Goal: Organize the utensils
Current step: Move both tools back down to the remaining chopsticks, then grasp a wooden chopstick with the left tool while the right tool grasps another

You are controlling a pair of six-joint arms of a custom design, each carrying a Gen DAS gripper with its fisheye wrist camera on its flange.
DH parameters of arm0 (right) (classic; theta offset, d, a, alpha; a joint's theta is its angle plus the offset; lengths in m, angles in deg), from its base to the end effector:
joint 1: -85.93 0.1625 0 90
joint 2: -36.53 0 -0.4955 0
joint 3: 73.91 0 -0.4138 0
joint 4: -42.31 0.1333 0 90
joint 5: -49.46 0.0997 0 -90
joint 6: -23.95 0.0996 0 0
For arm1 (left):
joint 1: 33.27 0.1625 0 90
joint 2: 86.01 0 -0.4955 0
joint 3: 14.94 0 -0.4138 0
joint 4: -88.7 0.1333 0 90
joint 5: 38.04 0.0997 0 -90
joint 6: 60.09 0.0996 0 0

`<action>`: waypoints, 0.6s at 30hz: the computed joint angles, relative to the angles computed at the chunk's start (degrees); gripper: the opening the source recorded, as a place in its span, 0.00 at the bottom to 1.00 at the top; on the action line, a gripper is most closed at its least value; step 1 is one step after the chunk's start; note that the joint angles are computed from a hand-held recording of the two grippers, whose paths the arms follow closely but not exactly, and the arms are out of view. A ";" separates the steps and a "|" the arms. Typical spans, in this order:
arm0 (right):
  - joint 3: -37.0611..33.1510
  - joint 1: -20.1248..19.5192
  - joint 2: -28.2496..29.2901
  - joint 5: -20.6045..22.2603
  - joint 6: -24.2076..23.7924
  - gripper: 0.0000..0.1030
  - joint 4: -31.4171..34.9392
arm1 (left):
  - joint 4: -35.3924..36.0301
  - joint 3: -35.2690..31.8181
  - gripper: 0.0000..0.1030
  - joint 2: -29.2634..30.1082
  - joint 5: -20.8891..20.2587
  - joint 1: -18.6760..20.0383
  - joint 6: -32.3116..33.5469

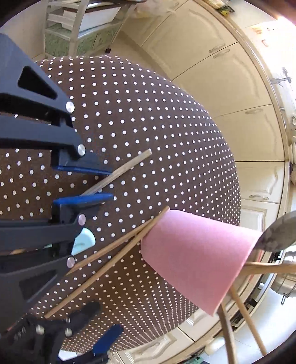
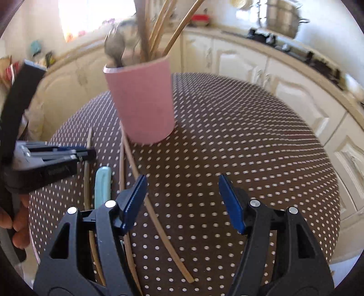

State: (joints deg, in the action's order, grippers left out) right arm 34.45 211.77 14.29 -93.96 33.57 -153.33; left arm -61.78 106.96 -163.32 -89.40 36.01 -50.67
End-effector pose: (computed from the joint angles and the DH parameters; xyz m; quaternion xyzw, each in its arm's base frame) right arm 0.3948 -0.4555 -0.0854 0.1255 -0.8747 0.3108 0.3501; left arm -0.0014 -0.5562 0.3079 0.1988 0.9144 -0.1621 0.3132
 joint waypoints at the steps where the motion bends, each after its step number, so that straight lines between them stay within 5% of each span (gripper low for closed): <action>1: -0.31 -0.40 -0.42 1.01 0.42 0.63 2.67 | 0.11 -0.09 0.15 -0.04 -0.37 0.15 0.23; 8: -3.32 -1.48 -1.21 3.92 0.85 0.51 13.72 | 2.90 -1.96 0.06 -1.54 -3.89 2.86 3.40; 18: -8.34 -2.41 -1.78 7.30 2.74 0.24 28.95 | 13.30 -5.36 0.13 -3.14 -5.76 3.85 4.04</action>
